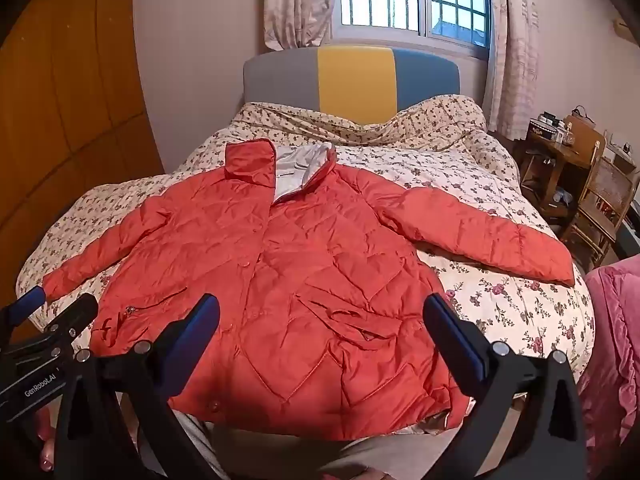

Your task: Fold large clothes

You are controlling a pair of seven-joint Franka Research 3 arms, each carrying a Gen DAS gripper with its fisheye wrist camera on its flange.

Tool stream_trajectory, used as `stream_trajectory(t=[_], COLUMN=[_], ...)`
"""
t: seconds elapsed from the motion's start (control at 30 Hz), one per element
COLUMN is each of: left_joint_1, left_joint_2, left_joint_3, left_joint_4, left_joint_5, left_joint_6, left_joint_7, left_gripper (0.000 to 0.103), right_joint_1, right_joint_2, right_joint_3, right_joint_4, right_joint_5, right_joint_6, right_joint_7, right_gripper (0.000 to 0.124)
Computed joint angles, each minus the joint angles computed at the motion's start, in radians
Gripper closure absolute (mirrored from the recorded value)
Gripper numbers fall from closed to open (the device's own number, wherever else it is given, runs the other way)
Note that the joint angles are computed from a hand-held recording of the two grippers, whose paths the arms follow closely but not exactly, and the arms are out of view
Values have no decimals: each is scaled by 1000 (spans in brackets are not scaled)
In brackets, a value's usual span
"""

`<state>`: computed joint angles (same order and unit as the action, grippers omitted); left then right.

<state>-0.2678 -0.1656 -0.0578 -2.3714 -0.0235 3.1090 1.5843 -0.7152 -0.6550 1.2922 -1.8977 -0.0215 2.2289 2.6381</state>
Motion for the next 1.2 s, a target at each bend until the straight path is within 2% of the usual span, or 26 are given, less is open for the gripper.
stream_trajectory(t=[0.03,0.27,0.37,0.47,0.9,1.2], left_joint_1=[-23,-10,-46,-27,-16,-3], left_joint_2=[0,-10,-2,1,13,14], left_joint_3=[19,1,36,17,6,-5], left_joint_4=[0,-8,-1,2,12,10], left_joint_5=[-26,-33,-91,-89,-126,-108], left_joint_6=[2,-16,-25,-26,-37,-31], left_joint_7=[23,12,62,56,84,82], left_gripper=[3,3,3,3,3,3], right_joint_1=[-1,4,15,7,11,18], right_joint_2=[-1,-4,2,14,32,48], right_joint_3=[1,-5,-13,0,3,1], right_joint_4=[1,-5,-13,-3,-12,-9], right_joint_5=[-2,1,-3,-16,-29,-46], right_joint_6=[-1,-1,1,-7,-5,-11], right_joint_7=[0,4,10,12,19,29], right_gripper=[23,23,23,23,23,23])
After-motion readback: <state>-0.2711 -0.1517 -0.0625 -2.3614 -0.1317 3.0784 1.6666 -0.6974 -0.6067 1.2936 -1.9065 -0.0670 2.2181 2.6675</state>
